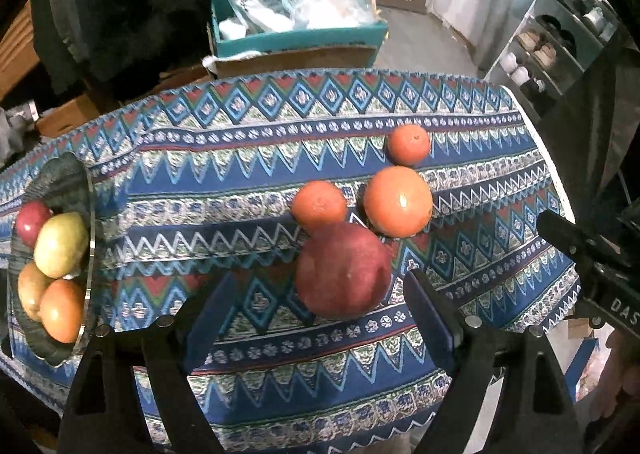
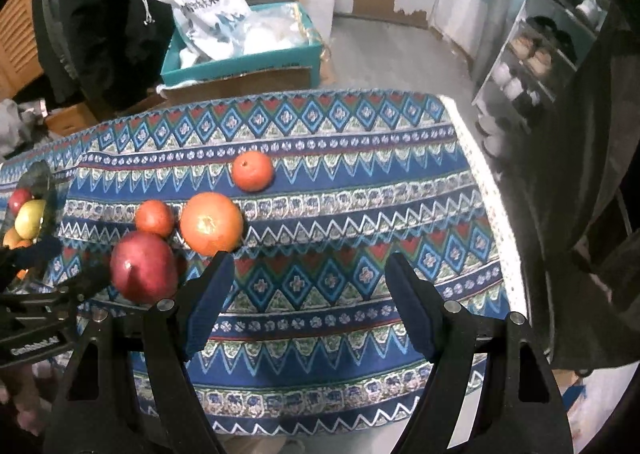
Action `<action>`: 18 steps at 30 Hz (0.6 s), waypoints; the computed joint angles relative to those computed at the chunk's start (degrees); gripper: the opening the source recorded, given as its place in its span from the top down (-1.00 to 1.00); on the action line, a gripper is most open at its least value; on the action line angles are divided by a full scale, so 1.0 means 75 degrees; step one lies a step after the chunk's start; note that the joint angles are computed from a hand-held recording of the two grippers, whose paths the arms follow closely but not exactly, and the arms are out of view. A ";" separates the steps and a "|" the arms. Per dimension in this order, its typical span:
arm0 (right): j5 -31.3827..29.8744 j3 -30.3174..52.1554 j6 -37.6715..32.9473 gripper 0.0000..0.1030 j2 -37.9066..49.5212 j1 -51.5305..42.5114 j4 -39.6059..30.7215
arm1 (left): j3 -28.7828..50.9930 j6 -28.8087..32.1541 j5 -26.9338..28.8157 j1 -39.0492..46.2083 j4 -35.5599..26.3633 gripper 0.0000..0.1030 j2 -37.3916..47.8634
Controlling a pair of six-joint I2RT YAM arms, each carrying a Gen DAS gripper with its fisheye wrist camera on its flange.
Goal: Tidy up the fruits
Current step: 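Withdraw both tools from the plate and move them over the remaining fruit, then grasp the red apple with the left tool while the right tool grasps the large orange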
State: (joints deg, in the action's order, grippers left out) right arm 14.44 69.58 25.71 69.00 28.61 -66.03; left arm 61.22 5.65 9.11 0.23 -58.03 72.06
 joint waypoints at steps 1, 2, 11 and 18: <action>-0.0013 -0.0048 -0.0016 -0.50 -0.0001 -0.0021 0.0021 | -0.0047 -0.0054 -0.0032 -0.0071 0.0063 -0.68 0.0045; 0.0029 -0.0081 -0.0034 -0.50 0.0004 -0.0024 0.0020 | -0.0111 -0.0122 -0.0105 -0.0174 0.0159 -0.68 0.0115; 0.0057 -0.0370 -0.0197 -0.50 0.0020 -0.0217 0.0136 | -0.0419 -0.0580 -0.0492 -0.0860 0.0739 -0.68 0.0641; -0.0089 -0.0622 -0.0272 -0.50 0.0117 -0.0356 0.0301 | -0.0492 -0.0577 -0.0509 -0.1012 0.1013 -0.58 0.1045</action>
